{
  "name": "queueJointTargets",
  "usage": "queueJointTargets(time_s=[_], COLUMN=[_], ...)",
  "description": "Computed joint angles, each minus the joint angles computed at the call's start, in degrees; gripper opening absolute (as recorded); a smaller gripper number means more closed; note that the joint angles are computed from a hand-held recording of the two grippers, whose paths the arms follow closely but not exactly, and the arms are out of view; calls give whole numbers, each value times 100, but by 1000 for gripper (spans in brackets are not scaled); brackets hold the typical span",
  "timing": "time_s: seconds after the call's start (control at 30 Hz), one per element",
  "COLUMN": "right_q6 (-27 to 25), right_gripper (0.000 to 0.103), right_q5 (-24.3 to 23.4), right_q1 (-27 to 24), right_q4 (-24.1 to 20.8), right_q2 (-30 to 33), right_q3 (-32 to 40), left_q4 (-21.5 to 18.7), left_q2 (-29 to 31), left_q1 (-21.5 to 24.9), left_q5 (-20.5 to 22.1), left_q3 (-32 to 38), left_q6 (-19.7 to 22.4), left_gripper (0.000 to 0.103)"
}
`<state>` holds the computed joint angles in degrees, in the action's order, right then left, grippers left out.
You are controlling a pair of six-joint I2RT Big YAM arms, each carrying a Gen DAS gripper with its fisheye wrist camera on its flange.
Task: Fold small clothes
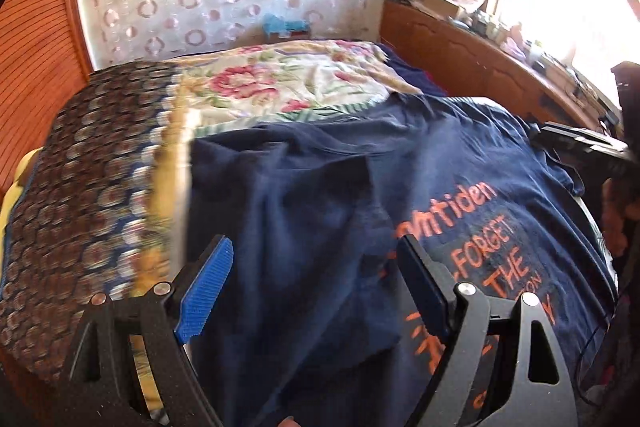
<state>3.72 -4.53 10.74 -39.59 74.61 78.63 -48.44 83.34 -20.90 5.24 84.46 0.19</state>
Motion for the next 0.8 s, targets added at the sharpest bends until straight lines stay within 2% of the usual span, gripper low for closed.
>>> queueJointTargets(time_s=[0.17, 0.3, 0.43, 0.53, 0.63, 0.67, 0.8], right_q6=[133, 371, 568, 665, 541, 364, 199], right_gripper=[60, 60, 60, 60, 60, 60, 60], right_q5=[513, 538, 564, 495, 447, 269, 280], right_q1=[-362, -790, -1058, -1086, -1074, -1273, -1356], right_q4=[-131, -201, -329, -462, -675, -808, -993], right_q2=[-612, -874, -845, -697, -515, -476, -200], right_q3=[-534, -883, -869, -721, -522, -404, -69], left_q4=[-59, -154, -209, -43, 4, 7, -24], left_q2=[297, 525, 624, 560, 535, 554, 576], left_q1=[-334, -565, -696, -777, -791, -800, -824], left_q5=[-11, -74, -218, -445, -481, -490, -485], left_q3=[179, 286, 265, 142, 100, 113, 143], left_q6=[35, 70, 91, 138, 67, 61, 64], left_gripper=[85, 85, 85, 86, 88, 88, 91])
